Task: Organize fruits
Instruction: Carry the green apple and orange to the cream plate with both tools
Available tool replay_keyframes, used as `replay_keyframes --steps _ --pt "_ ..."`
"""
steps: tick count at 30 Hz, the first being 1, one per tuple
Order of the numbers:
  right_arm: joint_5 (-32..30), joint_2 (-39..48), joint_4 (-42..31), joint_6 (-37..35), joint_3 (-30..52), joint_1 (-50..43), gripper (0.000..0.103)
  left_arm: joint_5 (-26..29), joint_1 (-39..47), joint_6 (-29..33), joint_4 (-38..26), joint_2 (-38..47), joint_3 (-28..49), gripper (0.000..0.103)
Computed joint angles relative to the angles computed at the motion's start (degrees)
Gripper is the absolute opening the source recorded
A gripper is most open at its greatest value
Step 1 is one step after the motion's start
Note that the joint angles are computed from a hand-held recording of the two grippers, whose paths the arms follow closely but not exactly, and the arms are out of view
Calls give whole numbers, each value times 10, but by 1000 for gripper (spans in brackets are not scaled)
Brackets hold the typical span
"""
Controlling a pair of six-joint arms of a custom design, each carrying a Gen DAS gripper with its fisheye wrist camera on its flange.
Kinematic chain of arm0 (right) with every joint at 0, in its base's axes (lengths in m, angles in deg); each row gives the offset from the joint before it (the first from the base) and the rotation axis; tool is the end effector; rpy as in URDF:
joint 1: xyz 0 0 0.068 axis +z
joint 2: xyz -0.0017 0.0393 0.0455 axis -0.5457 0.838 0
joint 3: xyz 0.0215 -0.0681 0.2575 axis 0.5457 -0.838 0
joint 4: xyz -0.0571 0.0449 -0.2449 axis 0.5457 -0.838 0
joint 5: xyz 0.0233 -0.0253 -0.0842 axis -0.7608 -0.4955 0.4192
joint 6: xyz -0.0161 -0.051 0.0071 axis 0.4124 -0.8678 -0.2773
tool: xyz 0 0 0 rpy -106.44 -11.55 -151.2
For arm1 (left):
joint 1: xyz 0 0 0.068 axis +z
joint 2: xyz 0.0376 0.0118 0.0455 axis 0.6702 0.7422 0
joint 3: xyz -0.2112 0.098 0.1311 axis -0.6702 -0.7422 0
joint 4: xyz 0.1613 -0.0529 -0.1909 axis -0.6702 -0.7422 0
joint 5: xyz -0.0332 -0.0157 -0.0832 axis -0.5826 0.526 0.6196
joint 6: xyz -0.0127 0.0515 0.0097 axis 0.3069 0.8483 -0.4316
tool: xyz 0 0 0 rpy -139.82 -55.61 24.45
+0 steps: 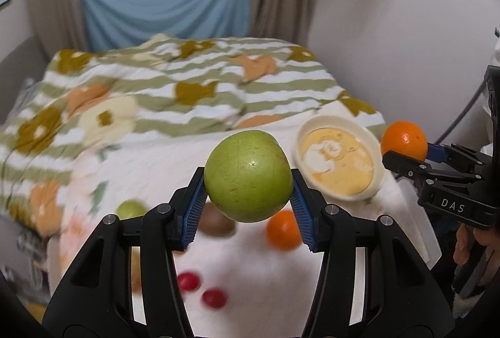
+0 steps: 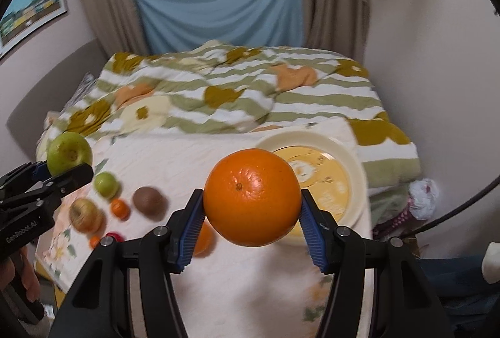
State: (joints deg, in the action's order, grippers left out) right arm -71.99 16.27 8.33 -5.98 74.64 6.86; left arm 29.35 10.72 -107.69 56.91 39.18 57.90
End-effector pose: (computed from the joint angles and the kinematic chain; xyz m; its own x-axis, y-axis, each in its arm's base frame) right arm 0.2634 0.2202 0.1361 -0.6527 -0.3681 -0.6622 -0.5558 0.8266 0.0884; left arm 0.1816 -0.0915 0.1406 -0.6766 -0.2176 -0.7035 -0.2318 0.9697 -0.0770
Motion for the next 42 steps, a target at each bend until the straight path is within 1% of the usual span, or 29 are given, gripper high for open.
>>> replay_keyframes --steps 3,5,8,13,16,21,26,33,35,38,39,40,41,42 --pt "4 23 -7 5 28 -26 55 58 39 64 71 97 48 58" --pt "3 46 -13 10 51 -44 55 87 54 98 98 159 89 58" --pt "-4 74 -9 14 76 -69 55 133 76 141 119 242 152 58" --pt "4 111 -9 23 105 -95 55 203 98 206 123 384 273 58" --pt "9 134 -13 34 121 -109 55 245 107 234 109 462 349 58" --pt "20 164 -14 52 136 -123 55 287 111 282 84 559 446 58" --pt "27 183 -15 73 143 -132 55 307 111 319 44 638 538 58" --pt "39 195 -15 98 145 -136 55 312 112 346 1 702 622 59" --pt "40 190 -8 104 136 -138 55 309 111 348 -6 712 636 59" --pt "41 187 4 104 126 -141 55 283 100 364 -19 724 652 60" --pt "40 186 7 104 123 -143 55 277 97 366 -14 723 650 61" --pt "39 185 11 104 120 -145 55 275 95 365 -10 719 646 74" --pt "35 182 15 104 115 -148 55 275 94 361 -5 715 641 95" --pt "32 178 17 103 111 -150 55 271 93 354 8 704 628 103"
